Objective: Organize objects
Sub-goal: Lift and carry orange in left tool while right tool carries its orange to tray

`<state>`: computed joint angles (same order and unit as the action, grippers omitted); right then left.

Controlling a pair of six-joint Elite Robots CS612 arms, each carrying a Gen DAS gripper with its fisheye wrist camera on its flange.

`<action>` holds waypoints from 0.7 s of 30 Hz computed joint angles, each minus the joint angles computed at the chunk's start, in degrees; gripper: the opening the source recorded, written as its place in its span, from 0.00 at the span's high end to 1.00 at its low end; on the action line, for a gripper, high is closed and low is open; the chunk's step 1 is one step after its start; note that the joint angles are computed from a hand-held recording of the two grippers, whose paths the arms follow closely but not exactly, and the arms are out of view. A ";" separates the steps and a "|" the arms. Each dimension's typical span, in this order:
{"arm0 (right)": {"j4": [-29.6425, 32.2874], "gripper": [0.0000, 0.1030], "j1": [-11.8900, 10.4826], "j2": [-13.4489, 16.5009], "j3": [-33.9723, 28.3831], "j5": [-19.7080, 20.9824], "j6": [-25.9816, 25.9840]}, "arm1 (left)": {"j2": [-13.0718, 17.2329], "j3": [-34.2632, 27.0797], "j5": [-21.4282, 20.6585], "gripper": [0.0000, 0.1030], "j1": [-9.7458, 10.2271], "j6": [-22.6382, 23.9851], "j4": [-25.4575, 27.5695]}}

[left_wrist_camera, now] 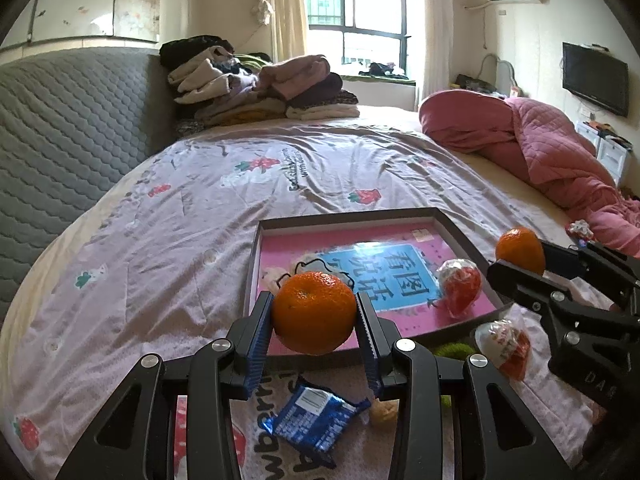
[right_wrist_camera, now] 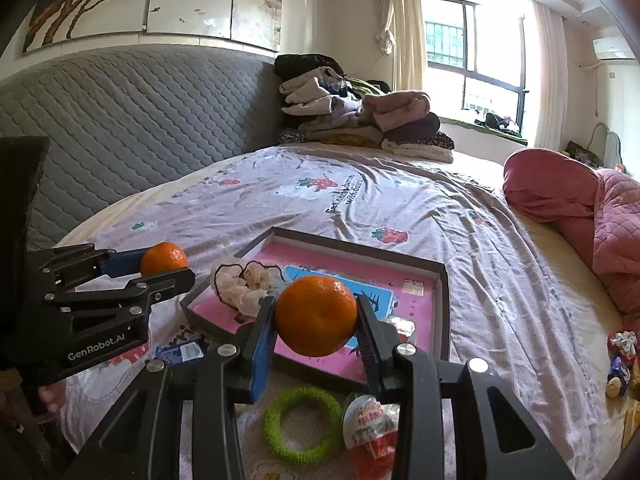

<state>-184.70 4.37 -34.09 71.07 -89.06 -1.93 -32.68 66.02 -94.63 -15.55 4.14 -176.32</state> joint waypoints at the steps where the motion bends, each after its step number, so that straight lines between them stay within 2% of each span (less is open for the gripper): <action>1: 0.17 0.63 -0.05 0.11 -0.29 0.08 -0.02 | 0.12 -0.29 0.04 0.60 0.01 0.15 0.18; 21: 2.48 0.63 -1.10 2.47 -6.43 -0.63 1.71 | 2.86 -5.79 0.64 0.60 -0.06 1.46 4.32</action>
